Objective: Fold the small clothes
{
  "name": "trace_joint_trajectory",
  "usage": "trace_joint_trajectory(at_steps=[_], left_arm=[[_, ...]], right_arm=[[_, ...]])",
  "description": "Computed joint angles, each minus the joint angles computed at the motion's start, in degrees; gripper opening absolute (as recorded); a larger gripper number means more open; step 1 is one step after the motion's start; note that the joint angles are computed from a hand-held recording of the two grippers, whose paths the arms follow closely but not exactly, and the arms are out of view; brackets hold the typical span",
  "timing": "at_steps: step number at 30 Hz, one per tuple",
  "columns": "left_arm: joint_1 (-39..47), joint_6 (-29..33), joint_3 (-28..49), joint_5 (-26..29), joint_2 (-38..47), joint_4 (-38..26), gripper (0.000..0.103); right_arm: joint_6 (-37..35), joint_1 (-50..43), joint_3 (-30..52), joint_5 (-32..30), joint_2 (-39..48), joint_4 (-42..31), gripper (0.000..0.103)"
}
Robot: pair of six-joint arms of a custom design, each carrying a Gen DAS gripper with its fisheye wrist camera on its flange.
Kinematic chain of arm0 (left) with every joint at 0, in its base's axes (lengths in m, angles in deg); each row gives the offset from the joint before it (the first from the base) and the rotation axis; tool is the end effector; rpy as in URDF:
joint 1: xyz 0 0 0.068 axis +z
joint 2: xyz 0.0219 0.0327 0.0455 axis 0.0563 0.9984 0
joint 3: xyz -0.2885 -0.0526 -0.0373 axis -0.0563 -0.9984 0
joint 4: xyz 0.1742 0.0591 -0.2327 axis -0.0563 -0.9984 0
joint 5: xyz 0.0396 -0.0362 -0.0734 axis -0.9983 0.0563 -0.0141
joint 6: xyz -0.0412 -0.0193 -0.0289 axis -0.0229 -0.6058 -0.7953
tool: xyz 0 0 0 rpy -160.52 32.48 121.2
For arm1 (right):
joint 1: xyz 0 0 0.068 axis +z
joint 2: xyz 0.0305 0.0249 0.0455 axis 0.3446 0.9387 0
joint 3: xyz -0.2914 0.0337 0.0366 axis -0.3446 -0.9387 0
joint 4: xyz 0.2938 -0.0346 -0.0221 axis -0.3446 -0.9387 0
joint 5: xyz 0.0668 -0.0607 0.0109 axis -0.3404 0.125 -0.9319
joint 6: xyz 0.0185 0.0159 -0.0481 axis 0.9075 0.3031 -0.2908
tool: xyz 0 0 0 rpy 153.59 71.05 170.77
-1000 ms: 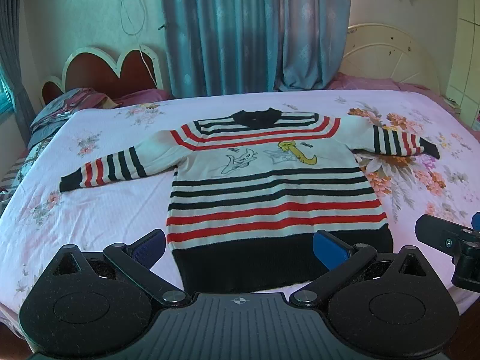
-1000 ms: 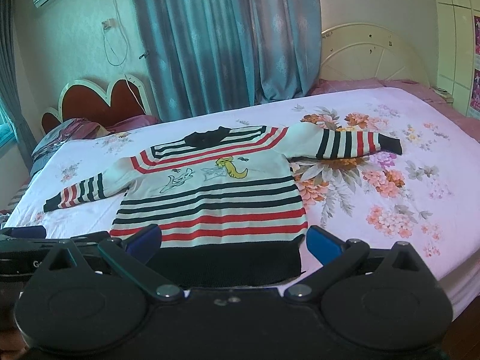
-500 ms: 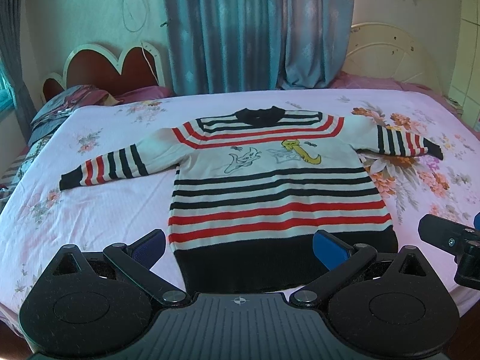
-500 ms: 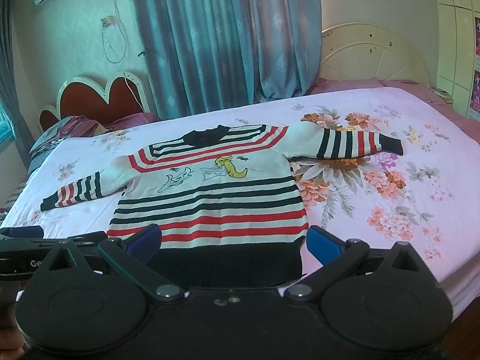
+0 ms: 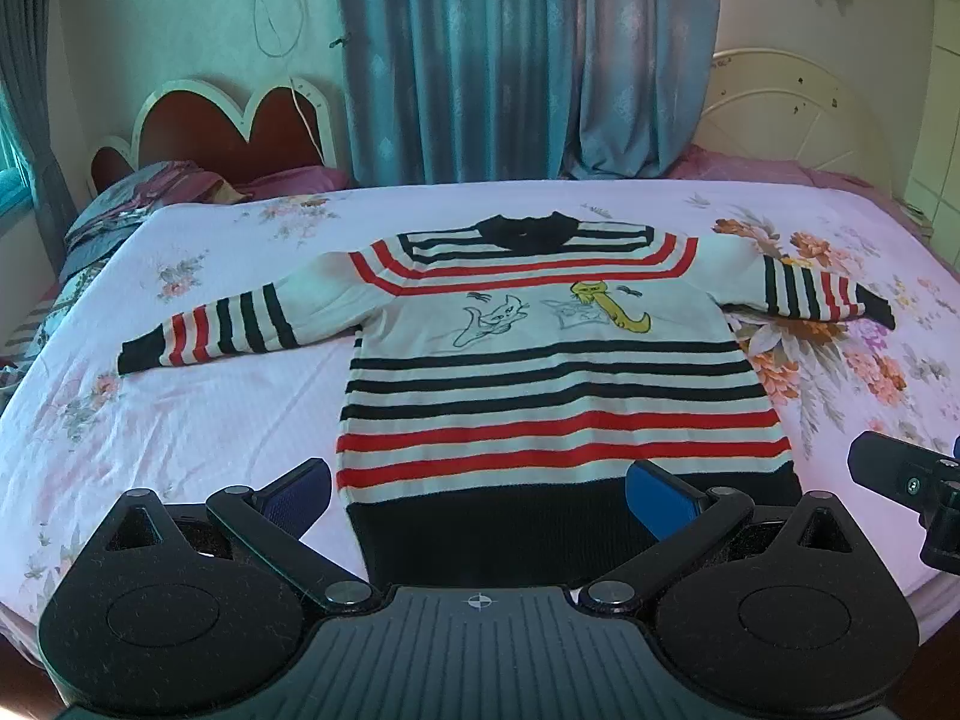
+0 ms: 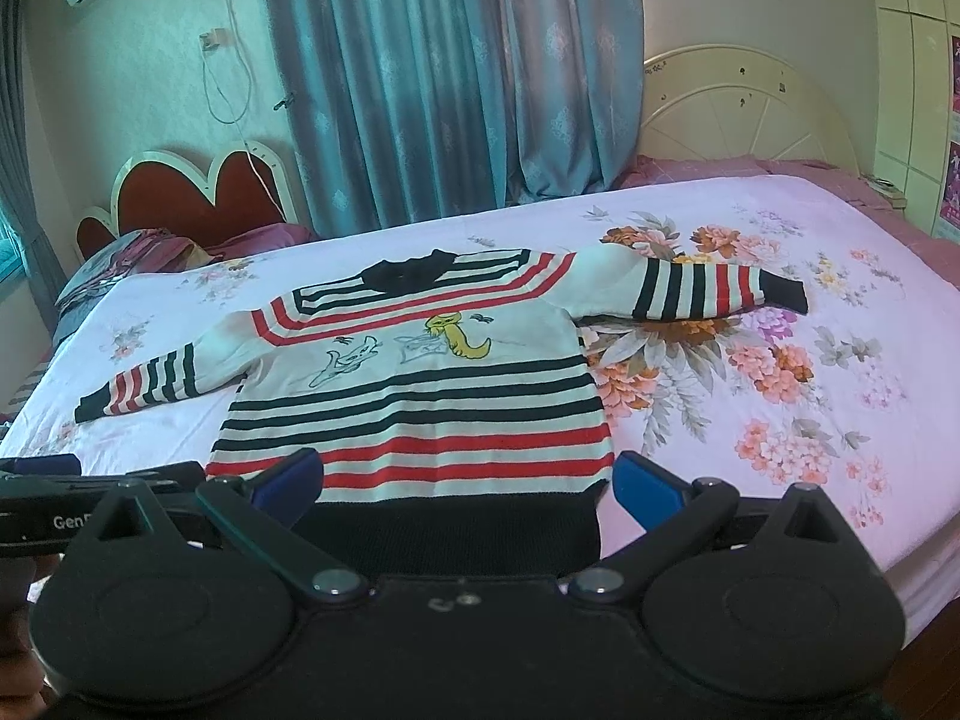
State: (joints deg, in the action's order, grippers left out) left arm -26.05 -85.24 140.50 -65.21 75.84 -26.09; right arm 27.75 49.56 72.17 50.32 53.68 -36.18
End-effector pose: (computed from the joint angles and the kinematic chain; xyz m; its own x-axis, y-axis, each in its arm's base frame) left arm 0.2388 -0.1147 0.3539 -0.6860 -0.0310 -0.7270 -0.1185 0.9905 0.0696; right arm 0.2175 0.1129 0.3669 -0.6286 0.0879 -0.7727 -0.0743 0.9823 0.1721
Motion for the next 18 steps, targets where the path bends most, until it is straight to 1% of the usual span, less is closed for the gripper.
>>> trace_joint_trajectory(at_steps=[4, 9, 18], left_arm=[[0.3, 0.0, 0.2, 0.2, 0.5, 0.3, 0.103], [1.7, 0.4, 1.3, 1.3, 2.7, 1.2, 0.103], [3.5, 0.3, 2.9, 1.5, 6.7, 3.7, 0.103]], right_arm=[[-0.5, -0.9, 0.0, -0.8, 0.6, 0.4, 0.102], [-2.5, -3.3, 0.5, -2.2, 2.3, 1.0, 0.102], [-4.6, -7.0, 2.0, -5.0, 5.6, 2.6, 0.102]])
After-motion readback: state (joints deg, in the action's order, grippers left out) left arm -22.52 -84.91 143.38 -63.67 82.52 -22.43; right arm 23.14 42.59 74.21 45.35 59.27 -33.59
